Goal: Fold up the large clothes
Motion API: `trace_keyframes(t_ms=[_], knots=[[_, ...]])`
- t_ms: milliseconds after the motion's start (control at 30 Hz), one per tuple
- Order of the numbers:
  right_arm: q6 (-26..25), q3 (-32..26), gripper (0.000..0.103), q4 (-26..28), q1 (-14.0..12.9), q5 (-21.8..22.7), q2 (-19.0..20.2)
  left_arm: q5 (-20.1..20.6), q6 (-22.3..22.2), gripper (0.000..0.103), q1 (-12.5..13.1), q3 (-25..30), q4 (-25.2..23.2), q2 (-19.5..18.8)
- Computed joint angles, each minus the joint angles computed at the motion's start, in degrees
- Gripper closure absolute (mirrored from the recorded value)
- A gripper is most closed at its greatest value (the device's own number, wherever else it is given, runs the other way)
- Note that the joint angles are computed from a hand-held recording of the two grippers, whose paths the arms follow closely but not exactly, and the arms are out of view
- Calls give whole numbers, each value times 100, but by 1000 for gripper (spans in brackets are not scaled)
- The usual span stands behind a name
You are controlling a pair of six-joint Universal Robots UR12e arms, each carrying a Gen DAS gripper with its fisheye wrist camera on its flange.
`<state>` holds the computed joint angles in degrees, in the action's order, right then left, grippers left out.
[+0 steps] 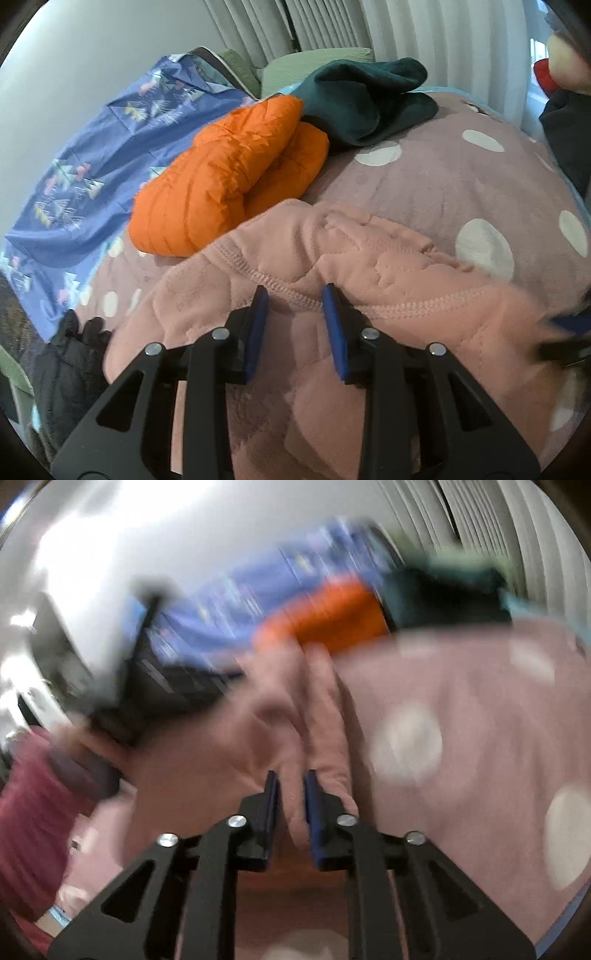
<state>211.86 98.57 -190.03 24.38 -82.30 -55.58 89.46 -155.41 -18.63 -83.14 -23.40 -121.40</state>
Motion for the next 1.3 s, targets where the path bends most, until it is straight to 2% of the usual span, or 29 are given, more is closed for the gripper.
trace_keyframes(t_ms=[33, 167, 267, 333, 433, 500, 533, 567, 600, 633, 667, 700, 733, 767, 800, 867, 933, 1000, 1167, 1300], knots=[[94, 47, 90, -212, -5, 11, 45, -75, 34, 73, 7, -37, 19, 10], [-206, -14, 91, 48, 109, -375, -7, -34, 86, 73, 9, -240, 543, -15], [-687, -120, 90, 396, 179, -644, -96, -344, -134, 73, 107, -232, 439, 9], [-775, -115, 89, 427, 206, -763, -190, -478, -283, 73, 153, -211, 368, 26], [-1029, -77, 89, 23, 248, -932, -292, -470, -383, 73, 159, -227, 408, 48], [-1246, -107, 88, -358, 240, -827, -278, -502, -404, 73, 166, -207, 350, 48], [-1314, -174, 88, -345, 241, -802, -250, -491, -402, 73, 162, -189, 318, 42], [-1316, -275, 88, -91, 251, -869, -208, -484, -405, 73, 159, -178, 296, 40], [-1233, -388, 88, 402, 243, -897, -155, -481, -408, 73, 159, -176, 295, 39], [-1131, -484, 92, 781, 199, -767, -50, -480, -412, 72, 162, -189, 329, 45], [-1005, -537, 93, 919, 156, -574, 54, -528, -443, 70, 173, -212, 387, 60], [-855, -511, 93, 818, 140, -561, 121, -646, -488, 70, 193, -262, 453, 103], [-933, -463, 93, 653, 163, -658, 125, -648, -543, 70, 194, -334, 594, 150], [-994, -461, 94, 701, 186, -723, 89, -604, -634, 66, 187, -454, 784, 241], [-1022, -443, 94, 718, 194, -713, 43, -601, -708, 53, 192, -580, 935, 341], [-1135, -457, 94, 767, 199, -735, 58, -779, -773, 42, 251, -984, 1454, 608], [-1124, -420, 94, 672, 178, -666, 85, -984, -816, 39, 337, -1477, 1932, 917], [-1022, -368, 94, 546, 139, -522, 92, -1007, -874, 35, 392, -2027, 2237, 1243], [-995, -410, 94, 613, 116, -462, 53, -599, -545, 33, 285, -2991, 2182, 1743], [-985, -444, 93, 677, 136, -519, 36, -1, -422, 32, 17, -3061, 2067, 1566]])
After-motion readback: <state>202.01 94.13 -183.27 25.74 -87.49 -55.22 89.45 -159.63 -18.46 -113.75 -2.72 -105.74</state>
